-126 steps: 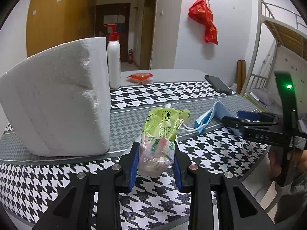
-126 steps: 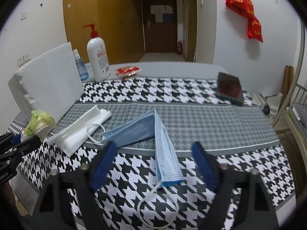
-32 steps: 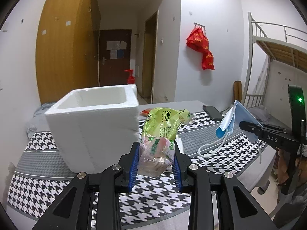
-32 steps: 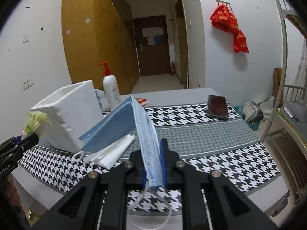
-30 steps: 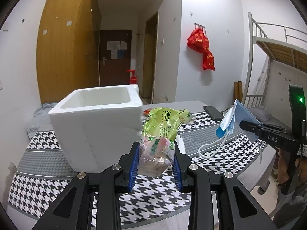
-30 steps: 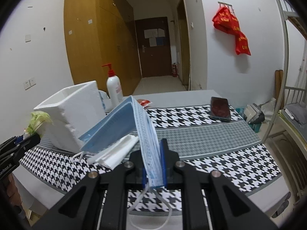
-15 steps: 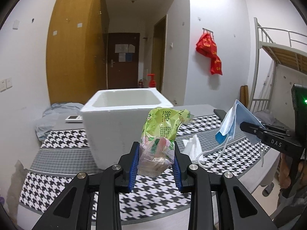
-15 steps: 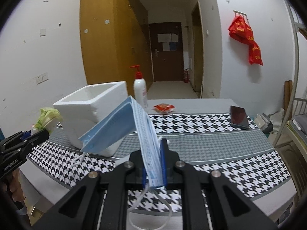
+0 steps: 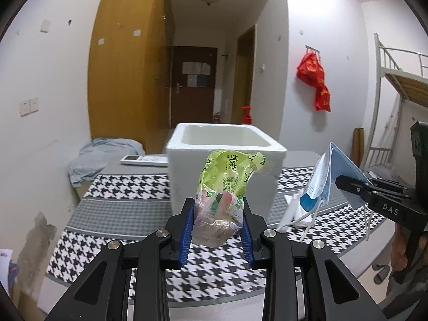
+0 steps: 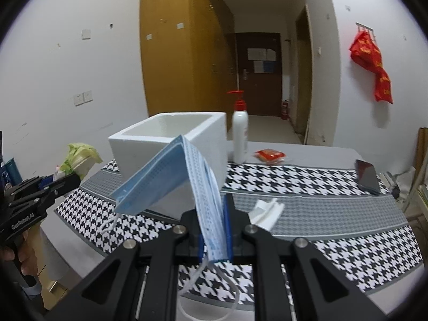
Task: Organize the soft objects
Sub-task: 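Carry the green packet and blue mask toward the white foam box with both grippers, then lower the blue mask into the foam box and open the right gripper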
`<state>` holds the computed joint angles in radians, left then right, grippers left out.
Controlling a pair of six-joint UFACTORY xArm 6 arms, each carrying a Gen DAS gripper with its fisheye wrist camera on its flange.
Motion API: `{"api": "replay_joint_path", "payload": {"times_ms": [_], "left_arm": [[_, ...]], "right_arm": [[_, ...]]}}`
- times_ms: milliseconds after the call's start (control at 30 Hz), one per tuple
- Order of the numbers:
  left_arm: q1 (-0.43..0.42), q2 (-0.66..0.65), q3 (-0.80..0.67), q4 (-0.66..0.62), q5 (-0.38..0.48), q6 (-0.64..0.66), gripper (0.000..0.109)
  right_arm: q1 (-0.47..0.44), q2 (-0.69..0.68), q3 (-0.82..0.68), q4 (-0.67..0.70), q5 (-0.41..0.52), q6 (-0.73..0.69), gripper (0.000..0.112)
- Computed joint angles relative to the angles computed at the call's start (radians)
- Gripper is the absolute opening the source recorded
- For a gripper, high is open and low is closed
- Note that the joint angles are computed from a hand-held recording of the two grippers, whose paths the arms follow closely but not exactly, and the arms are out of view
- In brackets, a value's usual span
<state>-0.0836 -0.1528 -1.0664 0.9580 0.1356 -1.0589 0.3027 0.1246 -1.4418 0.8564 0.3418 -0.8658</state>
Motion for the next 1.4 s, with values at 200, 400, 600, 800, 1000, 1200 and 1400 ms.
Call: {"api": "replay_joint_path", "payload": {"times_ms": [200,400,600,800,1000,1200,1400], "left_arm": [[0.01,-0.026,0.016,0.049,0.034,-0.062,0.033],[0.032,-0.032,0.022,-0.019,0.015,-0.002,0.033],[0.039,-0.011,-0.007,-0.09,0.004,0.074,0.033],[0.041,0.014,-0.044,-0.122,0.0,0.122,0.033],[0.048,0.034,-0.083,-0.143,0.005,0.167,0.033],[0.049,0.061,-0.139,-0.133,0.013,0.182,0.033],[0.054,0.105,-0.196,-0.186,0.005,0.242,0.033]], "right_arm": [[0.026,0.013,-0.02,0.021,0.031,-0.048,0.016],[0.034,0.031,-0.051,0.025,0.048,-0.054,0.016],[0.04,0.062,-0.099,-0.034,0.061,0.005,0.016],[0.044,0.095,-0.159,-0.067,0.069,0.028,0.016],[0.039,0.137,-0.237,-0.098,0.093,0.066,0.016],[0.032,0.175,-0.316,-0.113,0.12,0.107,0.016],[0.028,0.226,-0.408,-0.154,0.137,0.16,0.016]]}}
